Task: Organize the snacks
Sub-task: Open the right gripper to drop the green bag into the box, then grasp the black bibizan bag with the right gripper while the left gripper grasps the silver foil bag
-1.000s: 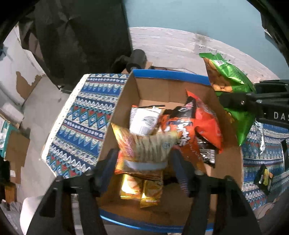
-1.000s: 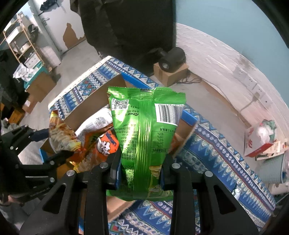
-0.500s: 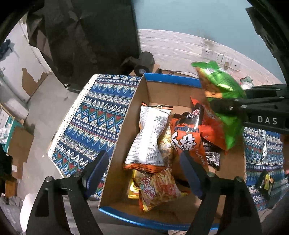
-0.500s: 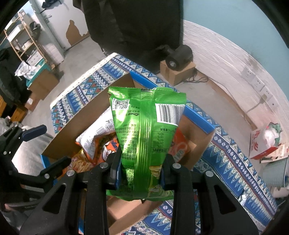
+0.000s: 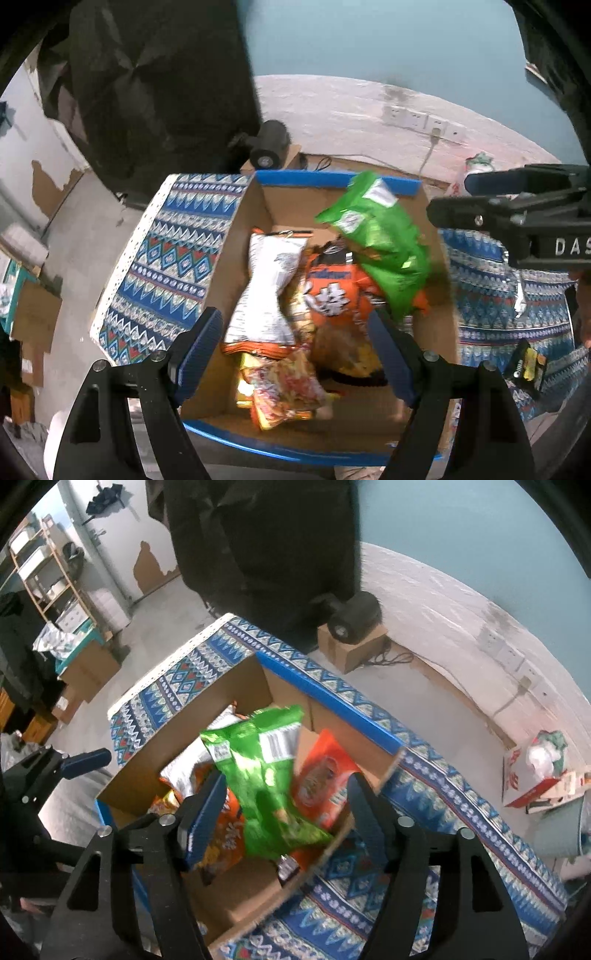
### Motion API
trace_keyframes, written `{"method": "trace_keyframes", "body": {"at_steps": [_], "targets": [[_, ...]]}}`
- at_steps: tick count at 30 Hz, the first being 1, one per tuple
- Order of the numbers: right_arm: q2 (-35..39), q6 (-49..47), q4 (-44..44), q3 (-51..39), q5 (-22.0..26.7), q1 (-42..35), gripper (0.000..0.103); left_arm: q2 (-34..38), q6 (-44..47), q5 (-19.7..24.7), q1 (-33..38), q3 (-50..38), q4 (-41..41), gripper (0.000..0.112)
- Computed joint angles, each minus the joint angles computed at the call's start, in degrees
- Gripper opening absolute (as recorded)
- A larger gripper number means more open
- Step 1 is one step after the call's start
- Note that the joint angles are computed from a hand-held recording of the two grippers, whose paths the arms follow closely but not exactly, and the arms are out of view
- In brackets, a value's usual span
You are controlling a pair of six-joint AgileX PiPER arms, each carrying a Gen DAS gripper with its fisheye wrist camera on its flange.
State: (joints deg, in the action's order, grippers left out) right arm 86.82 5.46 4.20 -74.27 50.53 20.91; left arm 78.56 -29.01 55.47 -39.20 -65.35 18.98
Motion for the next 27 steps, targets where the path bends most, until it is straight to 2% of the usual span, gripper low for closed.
{"method": "trace_keyframes", "body": {"at_steps": [9,16,21,27], "targets": [[-9.84,-2.04,-0.59,9.02,2.71,-5.23,0.073,0.89,-1.69,1.4,-7.86,-3.28,-0.61,0.082],[-17.6,-6.04,-0.83,16.32,6.95,-12.68,0.073,3.39,-3.02,2.4,-14.63,-5.32,-0.23,0.082],[-22.38,-11.44,0.41,21.15,9.28,-19.92,0.073,5.88,-4.45,2.94,-18.76,-6.78,-1.21,0.082],[-27.23,-22.37,4.66,27.7,12.4,-32.21,0.073,9.39,-4.44,3.25,-23.44,-8.67,-2.18,0.082]]}}
